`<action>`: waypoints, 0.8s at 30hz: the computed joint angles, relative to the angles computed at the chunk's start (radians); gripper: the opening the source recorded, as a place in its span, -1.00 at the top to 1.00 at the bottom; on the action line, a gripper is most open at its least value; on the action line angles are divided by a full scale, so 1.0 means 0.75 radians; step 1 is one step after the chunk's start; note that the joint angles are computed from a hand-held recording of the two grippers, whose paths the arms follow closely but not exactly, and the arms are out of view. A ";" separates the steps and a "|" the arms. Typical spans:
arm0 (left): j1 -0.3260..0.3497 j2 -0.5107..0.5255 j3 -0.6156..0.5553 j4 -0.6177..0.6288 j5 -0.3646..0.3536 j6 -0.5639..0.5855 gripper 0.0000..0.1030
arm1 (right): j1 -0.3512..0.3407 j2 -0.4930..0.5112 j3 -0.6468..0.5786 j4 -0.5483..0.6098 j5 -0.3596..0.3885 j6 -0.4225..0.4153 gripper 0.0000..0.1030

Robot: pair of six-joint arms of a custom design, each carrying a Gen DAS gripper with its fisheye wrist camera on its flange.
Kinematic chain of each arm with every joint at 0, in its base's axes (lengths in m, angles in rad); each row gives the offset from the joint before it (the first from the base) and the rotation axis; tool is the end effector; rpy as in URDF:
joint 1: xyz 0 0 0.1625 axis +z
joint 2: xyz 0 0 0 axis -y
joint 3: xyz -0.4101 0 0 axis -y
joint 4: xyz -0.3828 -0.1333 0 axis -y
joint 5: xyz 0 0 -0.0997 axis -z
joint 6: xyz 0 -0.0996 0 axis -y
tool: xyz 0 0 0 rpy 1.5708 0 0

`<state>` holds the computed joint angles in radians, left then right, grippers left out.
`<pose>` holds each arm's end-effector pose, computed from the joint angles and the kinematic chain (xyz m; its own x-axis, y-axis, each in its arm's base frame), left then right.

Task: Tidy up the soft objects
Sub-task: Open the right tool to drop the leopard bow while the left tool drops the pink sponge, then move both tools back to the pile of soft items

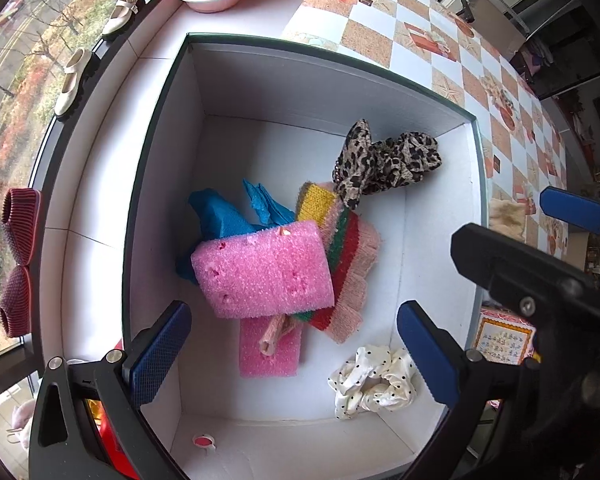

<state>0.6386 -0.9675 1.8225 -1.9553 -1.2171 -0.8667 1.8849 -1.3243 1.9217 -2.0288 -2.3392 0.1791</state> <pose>-0.3258 -0.4509 0.0829 -0.8259 0.1432 -0.5454 0.1332 0.9894 0.0581 0.2171 -0.4608 0.2601 -0.6981 -0.1412 0.7020 -0.1846 0.9827 0.0141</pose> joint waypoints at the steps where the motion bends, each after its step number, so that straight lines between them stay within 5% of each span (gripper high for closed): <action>1: -0.003 -0.006 0.005 -0.002 -0.002 0.001 -0.99 | 0.000 -0.006 0.000 0.005 0.004 0.005 -0.99; 11: -0.038 -0.040 0.005 -0.016 -0.038 -0.021 -0.99 | 0.034 -0.090 0.010 0.041 -0.028 0.031 -0.99; 24: -0.126 -0.004 -0.065 0.033 -0.089 -0.011 -0.99 | -0.036 -0.455 0.090 0.114 0.104 0.188 -0.99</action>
<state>0.5439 -0.9707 1.7736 -1.9305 -1.2839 -0.8752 1.8582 -1.6657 1.9891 -1.9430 -2.2611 0.3202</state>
